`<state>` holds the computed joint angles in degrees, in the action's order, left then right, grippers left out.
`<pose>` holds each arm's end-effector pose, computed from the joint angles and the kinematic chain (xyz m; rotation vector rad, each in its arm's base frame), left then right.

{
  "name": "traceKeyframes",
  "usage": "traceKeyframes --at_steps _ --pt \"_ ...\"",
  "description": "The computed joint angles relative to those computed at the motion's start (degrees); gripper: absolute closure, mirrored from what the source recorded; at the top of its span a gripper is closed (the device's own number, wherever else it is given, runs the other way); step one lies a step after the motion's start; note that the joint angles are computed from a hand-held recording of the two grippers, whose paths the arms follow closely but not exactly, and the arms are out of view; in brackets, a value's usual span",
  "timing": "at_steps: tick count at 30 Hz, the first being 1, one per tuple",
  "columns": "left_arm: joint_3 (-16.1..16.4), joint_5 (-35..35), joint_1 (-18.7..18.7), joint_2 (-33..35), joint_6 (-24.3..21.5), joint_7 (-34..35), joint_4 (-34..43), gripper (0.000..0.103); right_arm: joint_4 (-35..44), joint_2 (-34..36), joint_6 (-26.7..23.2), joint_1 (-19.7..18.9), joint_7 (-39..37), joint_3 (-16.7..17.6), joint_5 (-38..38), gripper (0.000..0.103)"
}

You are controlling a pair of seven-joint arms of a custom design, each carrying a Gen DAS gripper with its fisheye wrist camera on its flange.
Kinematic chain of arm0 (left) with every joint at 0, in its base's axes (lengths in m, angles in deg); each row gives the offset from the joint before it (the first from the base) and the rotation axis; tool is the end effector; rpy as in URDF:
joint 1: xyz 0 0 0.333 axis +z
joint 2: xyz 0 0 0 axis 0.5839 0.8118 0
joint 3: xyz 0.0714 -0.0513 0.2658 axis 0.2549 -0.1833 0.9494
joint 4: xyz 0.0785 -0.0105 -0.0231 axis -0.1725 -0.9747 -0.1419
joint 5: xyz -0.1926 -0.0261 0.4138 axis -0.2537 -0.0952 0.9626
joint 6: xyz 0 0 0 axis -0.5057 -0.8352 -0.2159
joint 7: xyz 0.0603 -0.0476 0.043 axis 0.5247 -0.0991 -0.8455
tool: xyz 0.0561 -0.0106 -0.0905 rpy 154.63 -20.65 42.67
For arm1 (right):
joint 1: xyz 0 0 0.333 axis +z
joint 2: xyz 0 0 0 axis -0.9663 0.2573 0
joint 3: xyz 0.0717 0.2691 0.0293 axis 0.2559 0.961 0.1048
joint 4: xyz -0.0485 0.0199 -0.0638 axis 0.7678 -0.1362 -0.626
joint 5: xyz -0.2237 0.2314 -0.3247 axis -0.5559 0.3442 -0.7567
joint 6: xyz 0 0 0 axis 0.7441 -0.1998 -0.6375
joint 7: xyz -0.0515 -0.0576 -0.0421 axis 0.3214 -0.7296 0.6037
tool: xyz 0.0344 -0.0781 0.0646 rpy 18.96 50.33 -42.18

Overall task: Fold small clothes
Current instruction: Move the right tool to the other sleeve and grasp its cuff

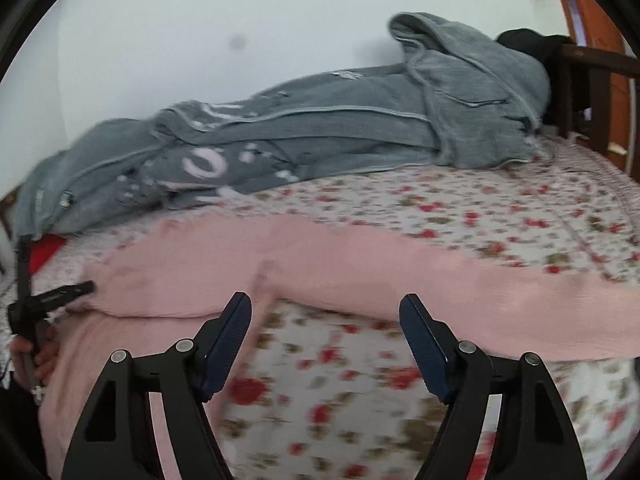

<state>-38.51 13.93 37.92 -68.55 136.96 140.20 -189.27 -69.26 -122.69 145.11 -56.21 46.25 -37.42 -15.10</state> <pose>0.4258 -0.0597 0.4948 -2.0403 1.4668 -0.9178 0.4353 0.1779 0.5106 -1.6300 1.4542 -0.6200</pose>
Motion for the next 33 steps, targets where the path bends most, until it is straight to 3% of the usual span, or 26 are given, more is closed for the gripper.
traceKeyframes --at_steps 1,3,5,7,12,15,19,23,24,28,32,33 --pt "0.12 0.08 0.02 -0.01 -0.04 0.17 -0.03 0.033 -0.35 -0.58 0.21 -0.54 0.40 -0.13 -0.48 0.028" --pt "-0.39 0.49 0.40 -0.08 -0.44 -0.09 0.09 0.033 -1.30 -1.60 0.92 2.45 -1.68 -4.57 1.99 0.028" --pt "-0.60 0.82 0.57 -0.20 -0.67 -0.30 0.09 0.033 -0.98 -2.24 -1.87 4.32 -2.60 -7.50 4.55 0.028" --pt "-0.51 0.92 0.50 -0.17 -0.67 -0.35 0.11 0.033 -0.61 -3.11 -5.00 3.01 -2.72 -7.23 5.87 0.030" --pt "-0.10 0.77 0.28 -0.15 -0.24 -0.35 -0.03 0.033 -4.32 -7.51 -4.30 -4.87 0.13 -2.80 4.11 0.030" --pt "0.09 0.57 0.18 -0.12 -0.15 -0.19 -0.07 0.033 -6.78 -10.72 -5.86 -6.17 0.37 -3.42 3.68 0.030" --pt "0.05 0.47 0.20 -0.19 -0.19 -0.19 -0.12 0.033 -9.24 -12.55 -6.94 -6.12 0.07 -5.92 4.75 0.030" --pt "0.10 0.34 0.17 -0.25 0.00 -0.18 -0.21 0.033 -9.32 -12.32 -9.15 -2.46 -2.73 -12.39 10.13 0.030" --pt "0.15 0.24 0.11 -0.31 0.10 -0.19 -0.30 0.033 -9.92 -12.76 -8.86 -2.61 -3.05 -12.55 10.98 0.032" --pt "0.14 0.08 0.05 -0.37 0.19 -0.16 -0.40 0.033 -10.81 -13.84 -10.09 -4.61 -3.66 -10.91 11.86 0.046" --pt "0.15 0.02 0.07 -0.38 0.20 -0.11 -0.42 0.032 -11.85 -14.97 -9.83 -11.33 2.36 -4.75 9.36 0.046" --pt "0.15 0.02 0.09 -0.34 0.21 -0.10 -0.37 0.032 -12.12 -15.07 -9.57 -11.81 2.79 -4.74 9.55 0.046"
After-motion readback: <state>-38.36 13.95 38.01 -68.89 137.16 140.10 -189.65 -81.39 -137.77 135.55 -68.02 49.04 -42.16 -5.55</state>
